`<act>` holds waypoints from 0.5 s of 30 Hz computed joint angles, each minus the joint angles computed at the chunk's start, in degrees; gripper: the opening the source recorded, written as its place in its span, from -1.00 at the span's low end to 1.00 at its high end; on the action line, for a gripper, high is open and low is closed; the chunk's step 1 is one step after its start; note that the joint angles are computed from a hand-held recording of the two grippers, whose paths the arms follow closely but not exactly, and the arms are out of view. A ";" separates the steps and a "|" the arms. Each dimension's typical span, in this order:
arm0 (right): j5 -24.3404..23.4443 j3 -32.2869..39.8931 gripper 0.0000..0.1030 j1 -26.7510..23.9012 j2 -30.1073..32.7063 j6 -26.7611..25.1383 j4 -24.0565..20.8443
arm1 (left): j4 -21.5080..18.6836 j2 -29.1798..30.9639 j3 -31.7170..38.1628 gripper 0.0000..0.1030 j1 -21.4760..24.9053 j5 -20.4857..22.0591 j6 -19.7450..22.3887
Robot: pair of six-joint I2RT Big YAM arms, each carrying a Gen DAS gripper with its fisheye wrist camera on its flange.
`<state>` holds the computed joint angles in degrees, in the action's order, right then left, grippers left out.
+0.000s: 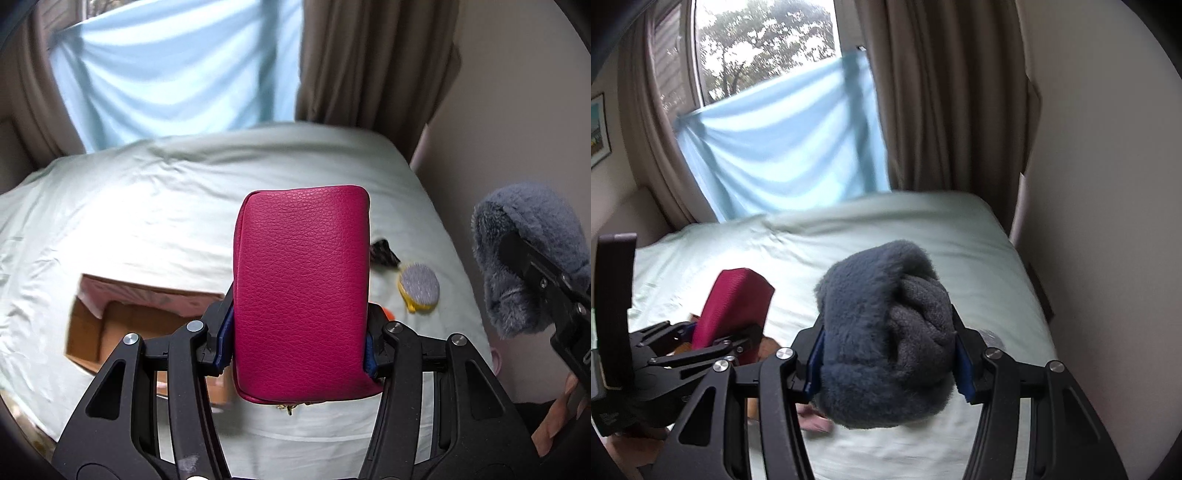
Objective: Organize soft objects
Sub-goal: 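Lift the pink wallet and grey sock and carry both over the box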
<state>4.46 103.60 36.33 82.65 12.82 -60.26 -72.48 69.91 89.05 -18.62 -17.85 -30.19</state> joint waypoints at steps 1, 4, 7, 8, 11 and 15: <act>0.85 1.77 0.00 1.64 0.55 0.77 -0.58 | -0.27 -1.08 -0.05 -0.06 1.25 0.23 0.99; 3.31 6.38 0.00 6.24 2.53 2.73 -2.25 | -1.49 -4.45 -0.58 -0.06 5.71 1.99 4.56; 5.21 13.00 0.00 10.60 6.52 5.97 -5.69 | -3.41 -7.65 -1.10 -0.06 11.66 5.13 8.21; 5.56 15.08 0.00 12.10 7.98 7.45 -6.56 | -3.96 -8.56 -1.45 -0.06 14.08 6.45 9.77; 6.59 20.77 0.00 15.48 12.77 10.81 -9.25 | -5.30 -10.28 -2.39 -0.06 22.40 11.24 15.21; 7.49 29.88 0.00 19.53 20.55 15.33 -14.68 | -6.14 -10.80 -4.11 -0.06 33.35 17.26 22.48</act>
